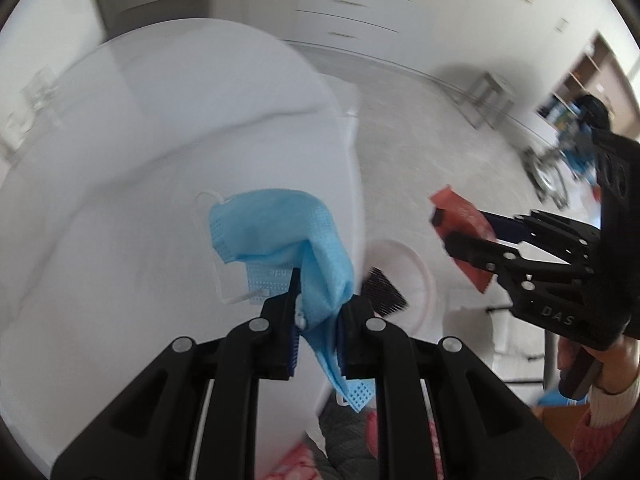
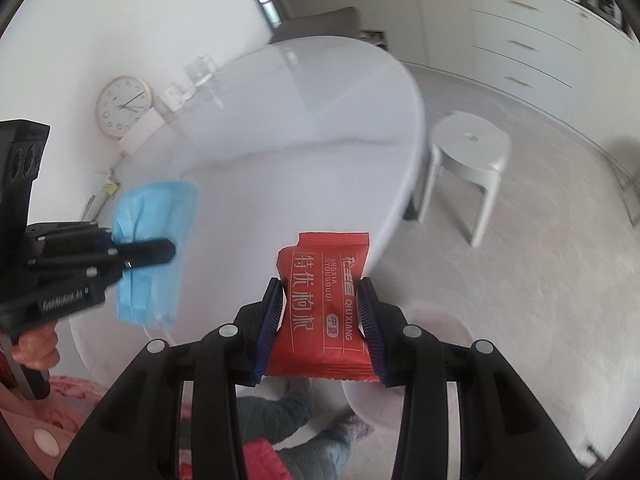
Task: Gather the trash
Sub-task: 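Carry the red packet and blue mask over the wastebasket and release them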
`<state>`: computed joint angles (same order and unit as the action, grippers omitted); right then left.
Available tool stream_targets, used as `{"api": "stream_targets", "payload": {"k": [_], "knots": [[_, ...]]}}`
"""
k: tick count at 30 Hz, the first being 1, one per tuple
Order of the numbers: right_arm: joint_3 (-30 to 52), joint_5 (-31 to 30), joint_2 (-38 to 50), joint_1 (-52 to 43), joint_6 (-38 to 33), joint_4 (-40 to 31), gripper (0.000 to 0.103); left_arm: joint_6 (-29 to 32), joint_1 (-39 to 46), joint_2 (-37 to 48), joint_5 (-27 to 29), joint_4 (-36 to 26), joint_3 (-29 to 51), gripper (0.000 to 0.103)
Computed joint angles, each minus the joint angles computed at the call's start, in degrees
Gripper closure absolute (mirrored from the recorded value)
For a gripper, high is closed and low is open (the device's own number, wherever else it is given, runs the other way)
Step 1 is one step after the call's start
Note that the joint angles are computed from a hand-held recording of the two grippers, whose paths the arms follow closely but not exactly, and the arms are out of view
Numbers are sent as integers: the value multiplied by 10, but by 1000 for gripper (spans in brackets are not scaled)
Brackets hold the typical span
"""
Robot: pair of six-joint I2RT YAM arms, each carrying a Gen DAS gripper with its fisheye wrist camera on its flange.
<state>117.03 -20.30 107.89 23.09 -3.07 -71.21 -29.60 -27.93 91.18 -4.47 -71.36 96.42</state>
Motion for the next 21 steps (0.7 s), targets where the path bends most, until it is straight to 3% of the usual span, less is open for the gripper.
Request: {"api": "stream_targets", "payload": {"k": [5, 10, 17, 21], "knots": [[-147, 20, -117, -71, -18, 18, 64, -22, -97, 63, -1, -3, 69, 89], [-211, 13, -145, -128, -55, 28, 64, -45, -142, 91, -8, -16, 96, 89], [-284, 25, -67, -108, -84, 115, 64, -82, -169, 110, -27, -48, 100, 89], [-322, 36, 23, -81, -59, 208, 62, -85, -170, 100, -33, -58, 87, 89]]}}
